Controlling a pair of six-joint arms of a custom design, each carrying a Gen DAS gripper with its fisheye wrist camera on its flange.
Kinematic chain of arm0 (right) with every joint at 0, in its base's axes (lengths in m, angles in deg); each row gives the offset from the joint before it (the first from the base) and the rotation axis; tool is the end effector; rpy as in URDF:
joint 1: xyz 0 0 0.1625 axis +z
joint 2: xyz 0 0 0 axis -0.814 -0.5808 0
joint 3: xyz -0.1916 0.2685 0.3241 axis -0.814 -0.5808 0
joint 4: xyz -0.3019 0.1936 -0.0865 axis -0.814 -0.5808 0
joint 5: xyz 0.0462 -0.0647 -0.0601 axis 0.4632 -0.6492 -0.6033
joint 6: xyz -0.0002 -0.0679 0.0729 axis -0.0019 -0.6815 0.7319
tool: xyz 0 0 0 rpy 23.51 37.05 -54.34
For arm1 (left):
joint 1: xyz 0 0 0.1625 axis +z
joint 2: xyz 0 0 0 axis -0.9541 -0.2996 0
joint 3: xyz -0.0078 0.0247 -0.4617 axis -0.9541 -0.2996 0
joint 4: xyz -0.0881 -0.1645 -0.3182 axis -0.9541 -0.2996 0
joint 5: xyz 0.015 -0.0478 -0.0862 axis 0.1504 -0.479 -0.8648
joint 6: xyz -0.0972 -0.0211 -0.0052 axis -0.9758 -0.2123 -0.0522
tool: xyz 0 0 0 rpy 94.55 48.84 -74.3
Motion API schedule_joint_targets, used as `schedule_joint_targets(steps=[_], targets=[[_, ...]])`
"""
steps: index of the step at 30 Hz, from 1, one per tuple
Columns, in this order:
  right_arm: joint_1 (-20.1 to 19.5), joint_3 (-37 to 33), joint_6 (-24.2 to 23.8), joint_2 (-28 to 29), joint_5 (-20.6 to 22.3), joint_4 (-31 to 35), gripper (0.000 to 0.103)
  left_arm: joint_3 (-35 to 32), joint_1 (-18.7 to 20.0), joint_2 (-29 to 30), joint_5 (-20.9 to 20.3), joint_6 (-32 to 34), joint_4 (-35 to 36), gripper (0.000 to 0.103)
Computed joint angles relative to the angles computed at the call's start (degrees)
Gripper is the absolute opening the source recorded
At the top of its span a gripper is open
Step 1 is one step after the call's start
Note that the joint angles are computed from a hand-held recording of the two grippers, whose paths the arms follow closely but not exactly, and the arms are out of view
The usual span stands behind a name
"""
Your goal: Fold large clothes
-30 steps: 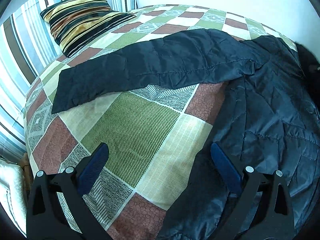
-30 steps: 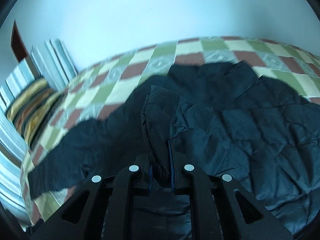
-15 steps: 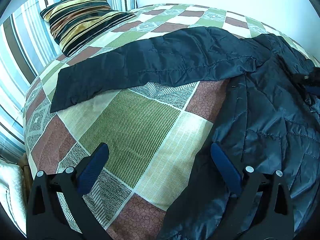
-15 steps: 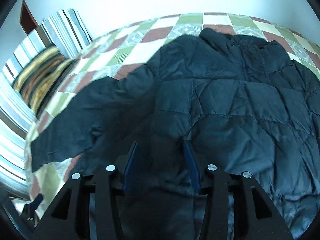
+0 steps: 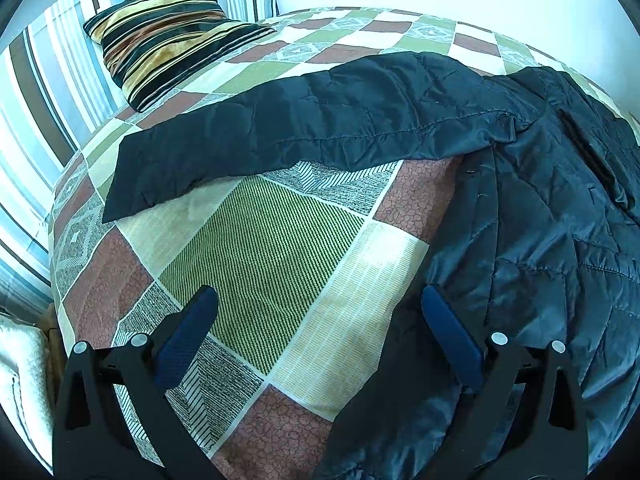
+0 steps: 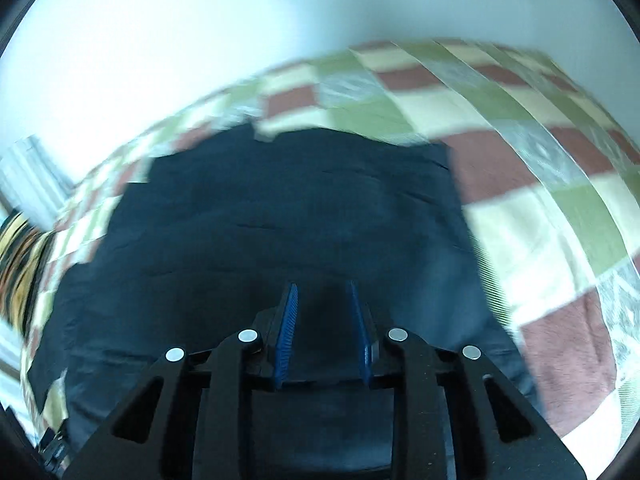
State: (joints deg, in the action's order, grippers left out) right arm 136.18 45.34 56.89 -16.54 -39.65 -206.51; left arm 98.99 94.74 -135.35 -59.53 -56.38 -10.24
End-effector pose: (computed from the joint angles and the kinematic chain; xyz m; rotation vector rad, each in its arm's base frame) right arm 0.0161 -0.6193 0.3092 0.4415 -2.5631 0.6318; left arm -0.2430 -0.3070 0.0572 -0.6440 1.7763 -0.8665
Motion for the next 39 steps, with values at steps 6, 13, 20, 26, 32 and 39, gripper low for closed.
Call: schedule_joint_targets(steps=[6, 13, 20, 26, 32, 39], targets=[[-2.37, -3.39, -0.17, 1.89, 0.13, 4.65, 0.021, -0.39, 0.54, 0.33, -0.27, 0.03, 0.4, 0.101], [-1.1, -8.9, 2.07, 2.66, 2.23, 4.72, 0.025, -0.99, 0.69, 0.58, -0.45, 0.15, 1.33, 0.101], [-2.4, -15.91, 3.03, 8.74, -1.04, 8.23, 0.025, -1.08, 1.02, 0.76, -0.25, 0.12, 1.09, 0.101], [-2.93, -8.61, 4.12, 1.68, 2.78, 5.58, 0.034, -0.65, 1.08, 0.65, -0.09, -0.09, 0.31, 0.101], [-5.85, 2.06, 0.93, -5.42, 2.92, 0.38, 0.047, -0.85, 1.16, 1.19, 0.16, -0.71, 0.45, 0.101], [-8.9, 6.52, -1.98, -6.14, 3.41, -3.79, 0.047, -1.01, 1.02, 1.46, 0.17, -1.49, 0.81, 0.101]])
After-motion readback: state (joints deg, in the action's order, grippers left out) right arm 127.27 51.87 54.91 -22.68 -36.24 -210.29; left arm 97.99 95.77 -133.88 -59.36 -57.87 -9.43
